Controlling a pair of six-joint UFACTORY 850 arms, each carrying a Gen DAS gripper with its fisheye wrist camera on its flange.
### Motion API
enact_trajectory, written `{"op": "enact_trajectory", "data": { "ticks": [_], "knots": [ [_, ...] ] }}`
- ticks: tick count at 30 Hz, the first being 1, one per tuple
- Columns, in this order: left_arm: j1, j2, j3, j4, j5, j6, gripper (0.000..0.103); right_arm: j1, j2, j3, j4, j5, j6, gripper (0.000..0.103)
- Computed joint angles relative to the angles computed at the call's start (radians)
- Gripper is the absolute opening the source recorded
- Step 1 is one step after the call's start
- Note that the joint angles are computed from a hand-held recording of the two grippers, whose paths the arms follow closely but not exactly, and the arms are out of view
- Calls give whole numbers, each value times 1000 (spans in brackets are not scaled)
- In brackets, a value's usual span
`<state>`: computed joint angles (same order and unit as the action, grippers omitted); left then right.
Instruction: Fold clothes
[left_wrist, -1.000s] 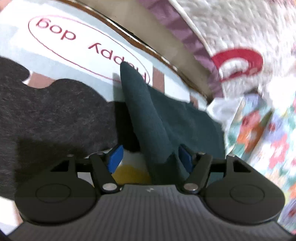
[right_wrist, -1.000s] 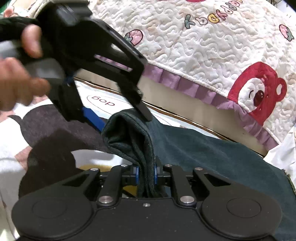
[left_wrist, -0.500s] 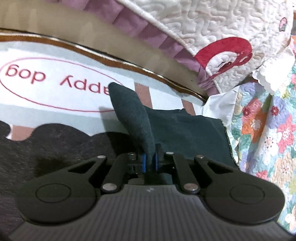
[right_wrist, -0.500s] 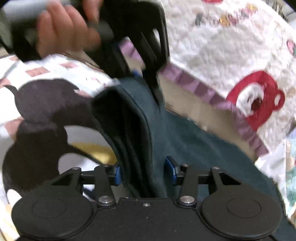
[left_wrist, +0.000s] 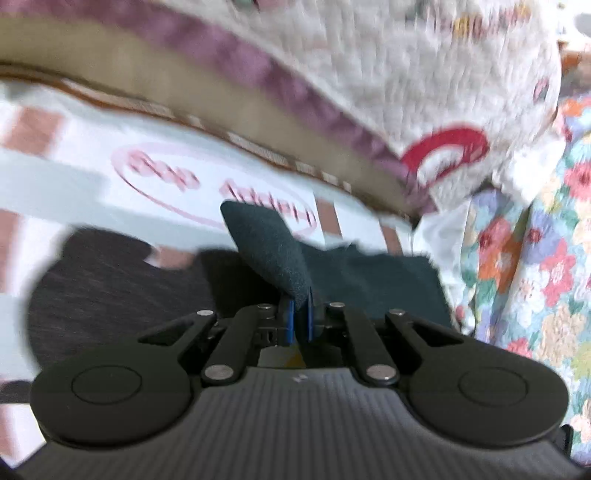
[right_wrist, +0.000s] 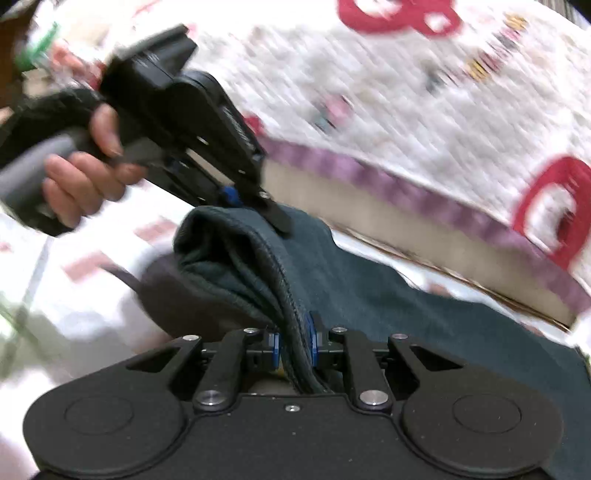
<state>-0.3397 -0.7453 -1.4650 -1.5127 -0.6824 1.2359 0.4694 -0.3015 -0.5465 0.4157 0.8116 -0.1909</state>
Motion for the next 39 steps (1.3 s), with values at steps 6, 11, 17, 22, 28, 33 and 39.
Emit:
{"op": "enact_trajectory", "data": {
  "ticks": [6, 11, 17, 22, 28, 33, 39],
  "knots": [
    [44, 179, 133, 51, 112, 50, 6, 41, 12, -31, -295, 65, 333, 18],
    [21, 198, 158, 65, 153, 88, 6, 1, -13, -11, -407, 75, 540, 17],
    [-41, 186, 101, 33, 57, 254, 6, -55, 61, 103, -406, 198, 683, 17],
    [-119, 127, -38, 108, -86, 237, 8, -75, 161, 249, -225, 326, 707, 16],
    [-264, 111, -27, 1, -11, 404, 27, -144, 206, 373, -39, 359, 856, 15],
    [-318, 87, 29, 24, 132, 376, 36, -265, 133, 392, -150, 310, 1092, 16],
    [-294, 14, -2, 257, 192, 92, 36, -404, 2, 380, -387, 427, 1422, 22]
  ]
}}
